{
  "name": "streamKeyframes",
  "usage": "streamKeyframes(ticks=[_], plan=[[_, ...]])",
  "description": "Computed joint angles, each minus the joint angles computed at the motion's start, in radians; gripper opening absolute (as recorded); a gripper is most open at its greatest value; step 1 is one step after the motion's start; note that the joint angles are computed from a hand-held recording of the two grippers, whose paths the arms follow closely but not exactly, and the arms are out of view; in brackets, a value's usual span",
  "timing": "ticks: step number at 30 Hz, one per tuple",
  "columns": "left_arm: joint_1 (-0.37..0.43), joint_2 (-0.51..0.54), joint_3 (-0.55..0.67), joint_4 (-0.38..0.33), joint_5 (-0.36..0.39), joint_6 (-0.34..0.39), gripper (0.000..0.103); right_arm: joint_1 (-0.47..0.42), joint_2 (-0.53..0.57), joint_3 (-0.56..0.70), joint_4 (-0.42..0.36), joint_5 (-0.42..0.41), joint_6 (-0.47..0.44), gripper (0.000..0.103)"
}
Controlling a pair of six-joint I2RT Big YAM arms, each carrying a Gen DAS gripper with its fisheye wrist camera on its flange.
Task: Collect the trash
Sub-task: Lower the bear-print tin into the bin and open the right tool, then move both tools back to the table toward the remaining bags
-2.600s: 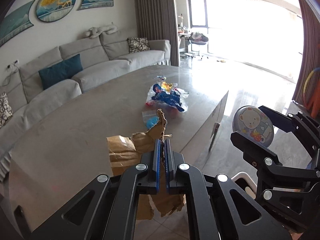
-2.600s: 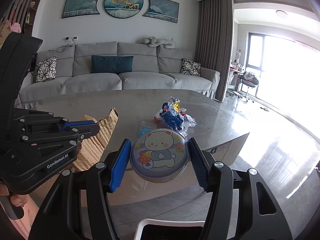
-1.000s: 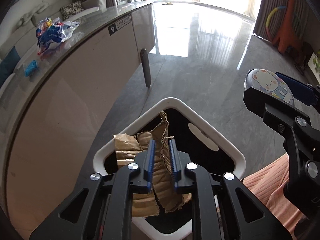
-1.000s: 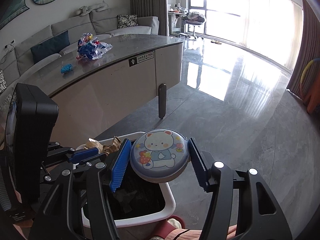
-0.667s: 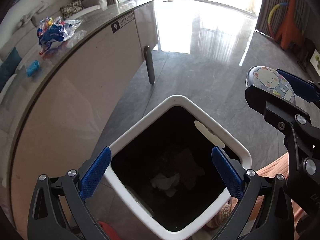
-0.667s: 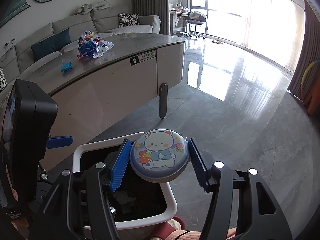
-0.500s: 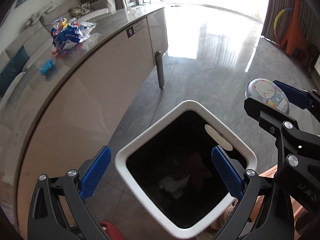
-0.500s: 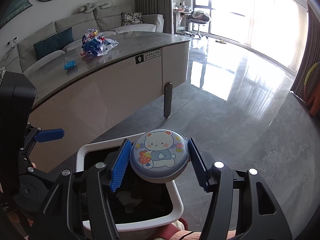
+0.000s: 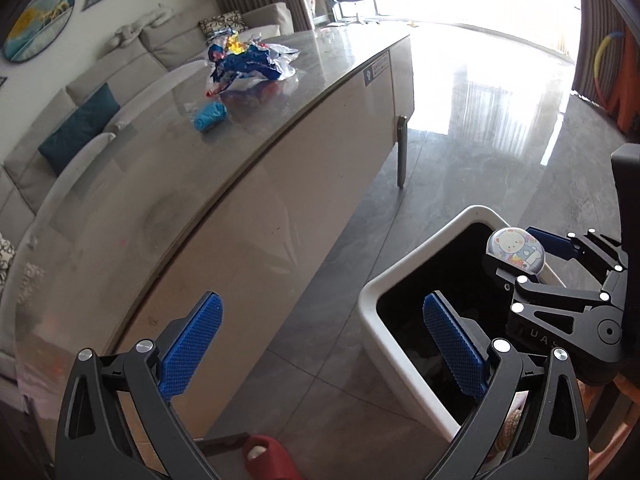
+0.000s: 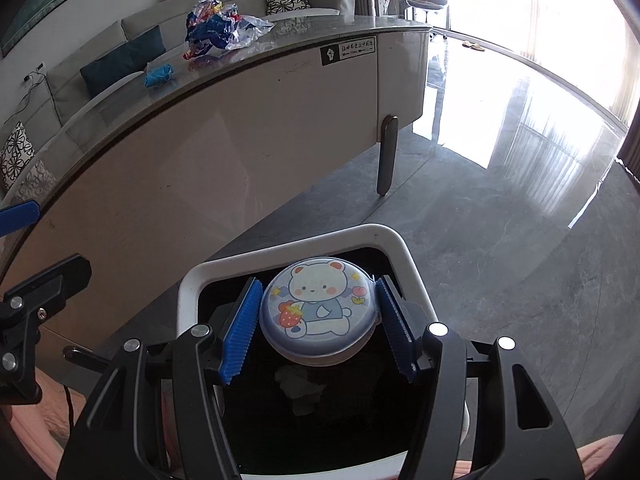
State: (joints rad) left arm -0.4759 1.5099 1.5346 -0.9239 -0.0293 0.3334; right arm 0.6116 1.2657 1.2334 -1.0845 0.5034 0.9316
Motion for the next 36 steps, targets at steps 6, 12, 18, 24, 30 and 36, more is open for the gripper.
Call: streamKeyframes(ticks=[6, 12, 18, 24, 30, 36], plan=[[0.016, 0.002, 0.017, -0.004, 0.006, -0.013, 0.1, 0.009, 0.051, 0.02, -0.045, -0.052, -0.037, 0.065], [0.016, -0.005, 0.019, 0.001, 0.01, -0.02, 0.1, 0.03, 0.083, 0.037, -0.081, -0.049, -0.059, 0.099], [0.018, -0.004, 0.029, -0.001, 0.019, -0.033, 0.1, 0.042, 0.064, 0.042, -0.088, 0.02, -0.033, 0.099], [0.029, -0.005, 0.039, 0.014, 0.018, -0.038, 0.1, 0.037, 0.031, 0.064, -0.073, 0.089, -0.03, 0.099], [0.05, 0.014, 0.08, 0.02, 0.016, -0.053, 0.1, 0.03, 0.02, 0.107, -0.045, 0.14, -0.084, 0.099], [0.072, 0.065, 0.153, 0.033, 0.013, -0.063, 0.1, 0.02, 0.051, 0.183, 0.004, 0.179, -0.206, 0.099]])
